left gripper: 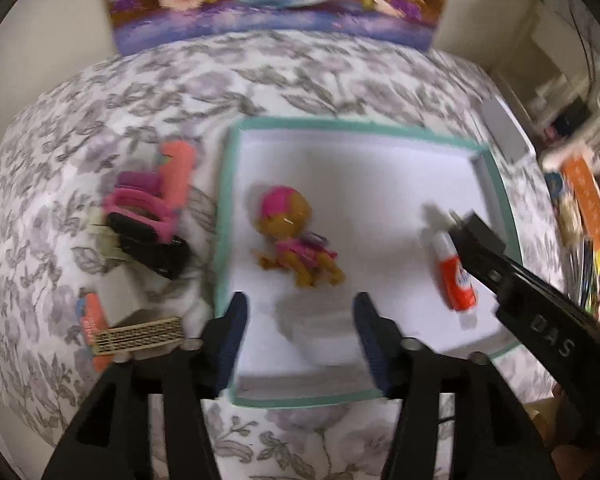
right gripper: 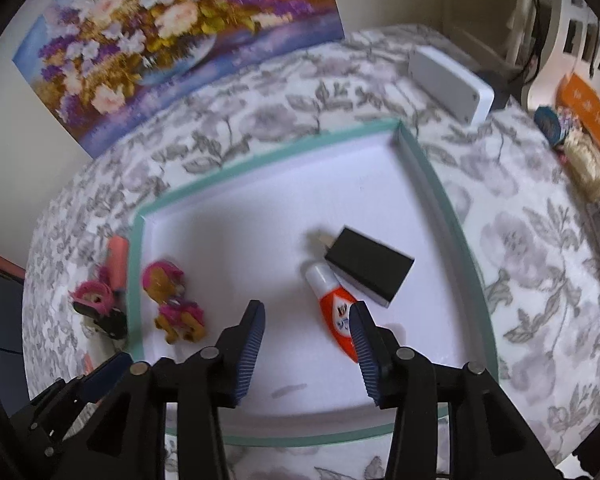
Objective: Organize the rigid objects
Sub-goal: 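Lower the bottle into the tray with the right gripper while the left gripper drops the white band there, then return to the pile and grasp the gold Greek-key box with the right gripper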
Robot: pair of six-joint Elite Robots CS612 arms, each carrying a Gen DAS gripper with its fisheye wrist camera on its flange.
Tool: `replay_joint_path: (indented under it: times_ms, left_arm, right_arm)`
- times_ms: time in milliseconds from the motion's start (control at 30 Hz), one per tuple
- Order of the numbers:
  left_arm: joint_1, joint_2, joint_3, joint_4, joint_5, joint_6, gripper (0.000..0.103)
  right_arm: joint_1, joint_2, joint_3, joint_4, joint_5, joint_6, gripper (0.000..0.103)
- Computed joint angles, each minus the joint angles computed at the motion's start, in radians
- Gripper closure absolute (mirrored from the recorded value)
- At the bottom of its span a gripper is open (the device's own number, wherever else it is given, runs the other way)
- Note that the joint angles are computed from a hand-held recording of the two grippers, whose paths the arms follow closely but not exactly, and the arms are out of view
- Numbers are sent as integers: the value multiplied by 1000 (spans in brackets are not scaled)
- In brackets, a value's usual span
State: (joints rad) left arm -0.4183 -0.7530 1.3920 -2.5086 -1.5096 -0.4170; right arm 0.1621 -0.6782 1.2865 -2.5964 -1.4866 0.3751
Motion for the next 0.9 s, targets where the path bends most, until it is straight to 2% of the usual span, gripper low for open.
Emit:
replay_joint_path:
  times_ms: [233,367,433,567,633,700,900]
  left_arm:
    - [35,-20,21,-17,88,-123,16]
    - [57,-22,22,2,96,-165,15]
    - [69,-22,22,13,89,-180,15]
    - [93,-28,30,19,90,-216,14]
    - [105,-37,47,15,98,-244,4]
    - [119,-44,65,-5,103,-276,4]
    - [155,-64,109,-38,105,-332,4]
  right_arm:
    - [10,-5,1,-25,-37,-8,36]
    - [22,6,-18,1,-53,-44,31]
    - [29,10,-27,13,-59,-62,21]
    - [43,16,-37,12,-59,-99,18]
    - [50,16,-37,1,-53,-107,11]
    - [56,17,-38,-7,-42,-105,5]
    - [88,28,-65,-6,-3,-133,5]
